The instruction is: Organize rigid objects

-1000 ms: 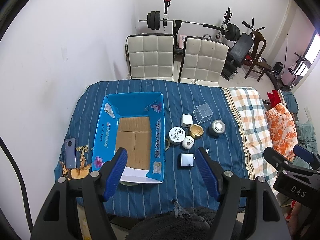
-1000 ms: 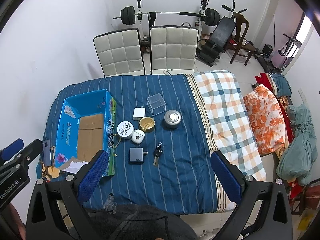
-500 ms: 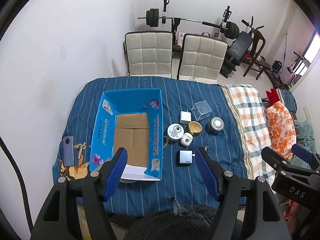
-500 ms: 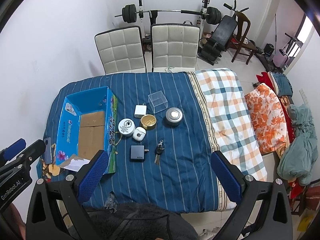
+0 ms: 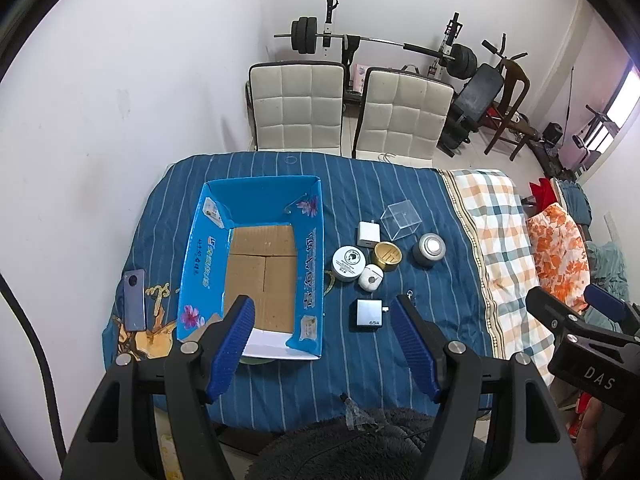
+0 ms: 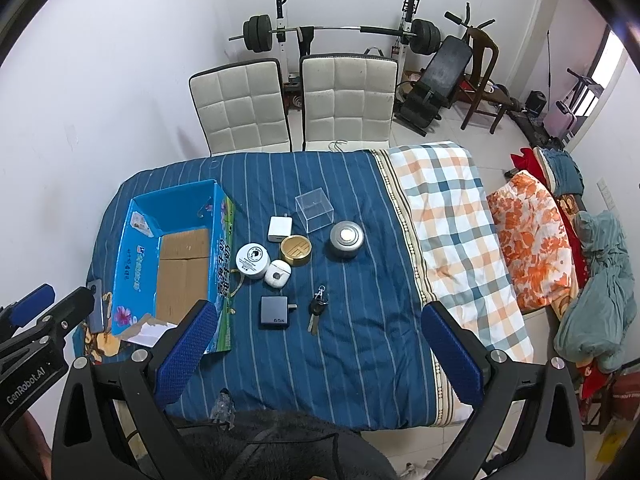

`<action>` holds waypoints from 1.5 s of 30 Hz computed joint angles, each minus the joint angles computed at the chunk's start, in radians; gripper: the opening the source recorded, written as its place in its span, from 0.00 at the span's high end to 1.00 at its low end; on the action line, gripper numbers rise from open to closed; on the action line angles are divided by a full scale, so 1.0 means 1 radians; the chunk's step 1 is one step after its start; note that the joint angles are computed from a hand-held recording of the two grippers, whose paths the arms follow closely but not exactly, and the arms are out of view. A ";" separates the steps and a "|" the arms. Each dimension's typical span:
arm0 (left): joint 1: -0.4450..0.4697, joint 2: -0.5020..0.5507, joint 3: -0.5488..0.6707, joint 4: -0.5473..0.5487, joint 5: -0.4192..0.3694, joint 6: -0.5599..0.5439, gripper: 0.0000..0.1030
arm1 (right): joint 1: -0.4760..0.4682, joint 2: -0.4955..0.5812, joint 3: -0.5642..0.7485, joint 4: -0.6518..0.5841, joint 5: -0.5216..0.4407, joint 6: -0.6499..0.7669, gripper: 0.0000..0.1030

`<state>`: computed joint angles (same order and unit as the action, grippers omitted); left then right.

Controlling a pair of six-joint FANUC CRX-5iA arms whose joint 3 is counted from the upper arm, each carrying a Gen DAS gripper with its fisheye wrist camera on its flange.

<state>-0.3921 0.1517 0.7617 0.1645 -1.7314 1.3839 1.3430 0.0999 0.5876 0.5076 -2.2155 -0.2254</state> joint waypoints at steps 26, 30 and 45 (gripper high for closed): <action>-0.008 -0.003 0.003 -0.003 -0.002 0.006 0.33 | 0.011 0.000 0.003 0.001 -0.011 -0.010 0.00; -0.008 -0.005 0.000 -0.004 0.000 0.007 0.33 | 0.011 0.001 0.005 -0.001 -0.012 -0.009 0.00; 0.012 0.002 -0.088 -0.094 0.052 -0.024 0.33 | -0.073 -0.100 -0.188 -0.151 0.092 -0.095 0.00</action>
<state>-0.3803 0.1539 0.6732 0.0708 -1.6793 1.3602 1.2698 -0.0006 0.3992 0.3567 -2.1237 -0.3208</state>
